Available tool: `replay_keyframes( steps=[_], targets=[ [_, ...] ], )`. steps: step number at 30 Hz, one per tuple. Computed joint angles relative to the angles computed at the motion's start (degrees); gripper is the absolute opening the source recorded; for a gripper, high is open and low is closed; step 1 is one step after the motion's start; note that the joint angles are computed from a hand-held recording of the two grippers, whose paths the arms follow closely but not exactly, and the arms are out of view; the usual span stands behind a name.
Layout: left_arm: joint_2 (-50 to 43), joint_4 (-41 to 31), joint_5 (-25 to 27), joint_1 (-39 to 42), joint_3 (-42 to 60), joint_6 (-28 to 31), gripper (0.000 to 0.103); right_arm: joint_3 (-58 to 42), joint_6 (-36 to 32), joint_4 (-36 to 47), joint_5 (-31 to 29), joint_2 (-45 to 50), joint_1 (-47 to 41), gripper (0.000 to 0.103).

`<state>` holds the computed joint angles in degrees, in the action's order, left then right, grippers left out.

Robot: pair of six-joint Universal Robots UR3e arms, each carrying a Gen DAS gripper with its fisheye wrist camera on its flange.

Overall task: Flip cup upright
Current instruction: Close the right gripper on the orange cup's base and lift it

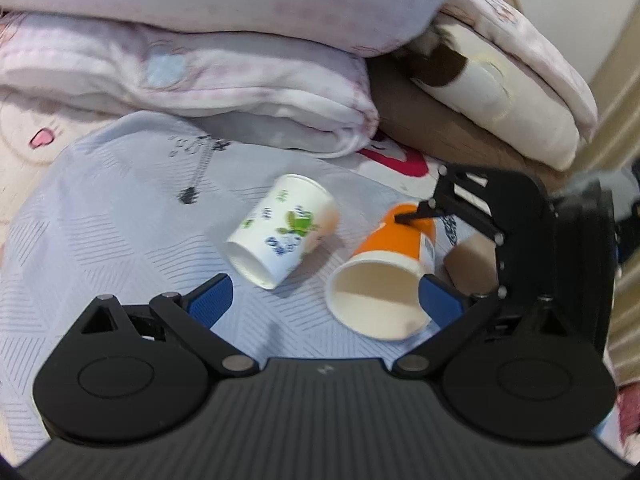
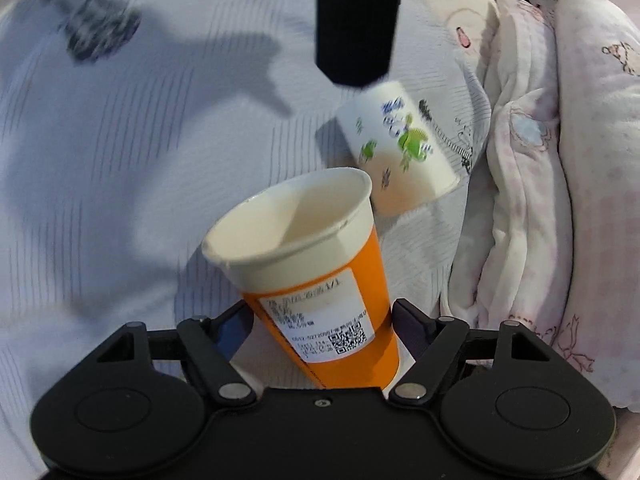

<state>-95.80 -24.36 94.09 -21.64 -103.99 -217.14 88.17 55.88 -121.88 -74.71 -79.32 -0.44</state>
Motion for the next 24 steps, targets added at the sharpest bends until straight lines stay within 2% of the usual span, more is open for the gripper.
replay_keyframes(
  steps=[3,6,9,13,16,21,24],
  targets=[
    [0.89,-7.08,3.95,-1.7,3.02,1.66,0.1,-0.17,7.96,0.93,-2.63,-0.39,2.93,0.08],
    [2.77,-9.45,3.39,-2.24,2.78,2.95,0.1,-0.11,13.23,3.82,-3.55,-2.04,4.49,0.079],
    [6.55,-10.09,-1.71,-0.65,-0.05,2.07,0.099,-1.12,18.81,6.85,-6.78,-3.14,6.54,0.079],
    [11.65,-8.71,-8.07,2.79,-4.82,0.08,0.099,-6.76,29.69,14.63,-11.3,-2.43,9.12,0.078],
    [14.38,-8.6,-8.48,3.53,-6.86,0.39,0.099,-12.53,39.23,23.37,-11.23,-1.1,8.92,0.078],
    [16.7,-7.66,-12.79,6.18,-9.51,-0.43,0.099,-19.04,52.85,33.9,-11.67,0.69,7.04,0.077],
    [15.95,-7.64,-13.12,5.43,-8.91,0.0,0.099,-26.59,67.13,43.78,-12.71,4.33,5.5,0.077]
  ],
)
